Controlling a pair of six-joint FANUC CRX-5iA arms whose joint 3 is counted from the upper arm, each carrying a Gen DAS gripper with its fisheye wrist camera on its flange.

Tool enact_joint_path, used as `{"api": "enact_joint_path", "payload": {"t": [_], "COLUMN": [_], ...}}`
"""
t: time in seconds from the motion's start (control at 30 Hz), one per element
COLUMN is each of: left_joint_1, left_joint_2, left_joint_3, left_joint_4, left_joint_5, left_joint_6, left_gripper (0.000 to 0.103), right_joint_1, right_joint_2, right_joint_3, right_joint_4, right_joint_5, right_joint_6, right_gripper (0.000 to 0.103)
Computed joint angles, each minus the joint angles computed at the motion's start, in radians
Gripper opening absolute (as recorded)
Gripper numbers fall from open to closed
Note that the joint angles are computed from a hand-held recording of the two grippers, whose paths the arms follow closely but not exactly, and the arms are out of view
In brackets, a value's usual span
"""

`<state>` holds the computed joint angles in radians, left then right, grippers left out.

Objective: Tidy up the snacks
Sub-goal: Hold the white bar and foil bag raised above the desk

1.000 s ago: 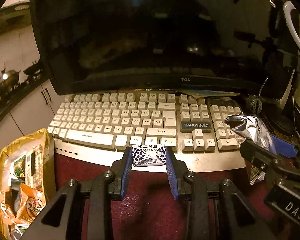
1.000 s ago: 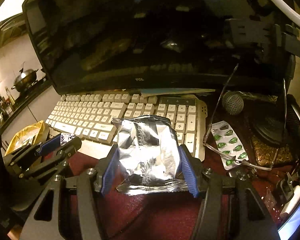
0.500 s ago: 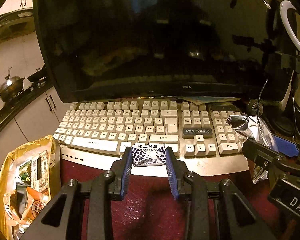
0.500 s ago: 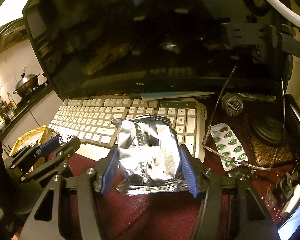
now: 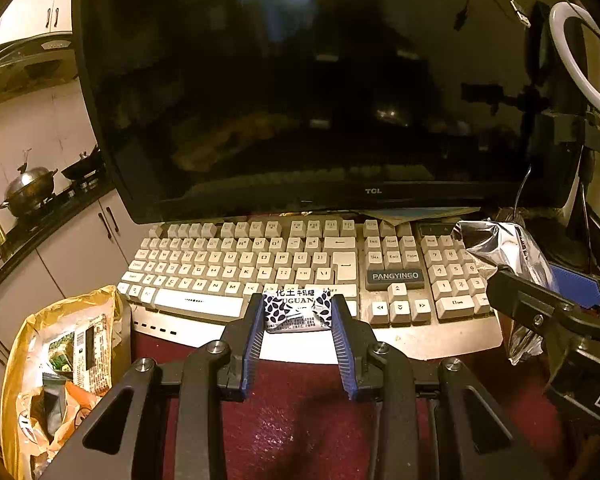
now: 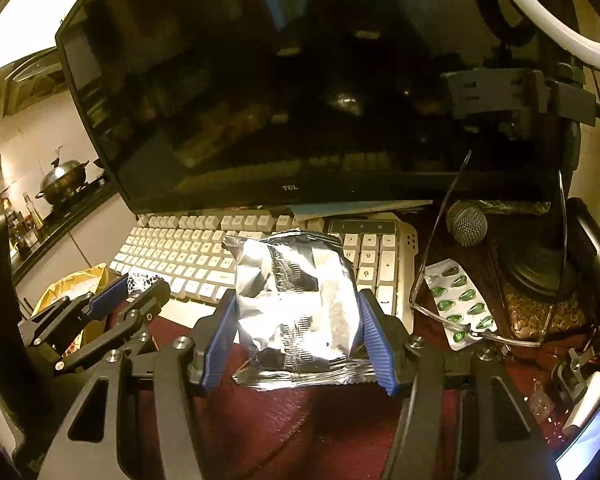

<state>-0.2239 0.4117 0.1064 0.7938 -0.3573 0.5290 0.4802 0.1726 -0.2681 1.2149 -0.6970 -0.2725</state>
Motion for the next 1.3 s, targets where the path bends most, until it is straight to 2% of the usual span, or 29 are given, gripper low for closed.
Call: {"api": "enact_joint_path", "payload": {"t": [0.6,0.97,1.07,1.17,1.3], "left_joint_1": [-0.039,-0.082,-0.102,-0.135,-0.204], "left_joint_2": [-0.032,-0.048,-0.052,-0.058,-0.064], "left_joint_3": [-0.091,-0.147,-0.162,-0.180,-0.190], "left_joint_4": [0.218,0.434,0.530,0.673,0.974], "left_joint_5": [0.108,0.178,0.203,0.239,0.309], "left_joint_6": [-0.206,-0.407,-0.494,-0.627,-0.903], "left_gripper": [0.034,0.034,0.034,0.034,0.034], "right_joint_1": [-0.014,-0.023,-0.026,-0.028,-0.026], "right_joint_2": [-0.011,-0.016,-0.019,-0.020,-0.020], "right_joint_3": [-0.027,-0.038,-0.045,-0.050,-0.049], "right_joint_4": [0.084,0.132,0.149,0.160,0.158], "right_joint_5": [0.023,0.027,0.029,0.031,0.029], "right_joint_6": [-0.059,-0.095,-0.110,-0.118,-0.117], "right_gripper": [0.059,0.059,0.059,0.059,0.059]}}
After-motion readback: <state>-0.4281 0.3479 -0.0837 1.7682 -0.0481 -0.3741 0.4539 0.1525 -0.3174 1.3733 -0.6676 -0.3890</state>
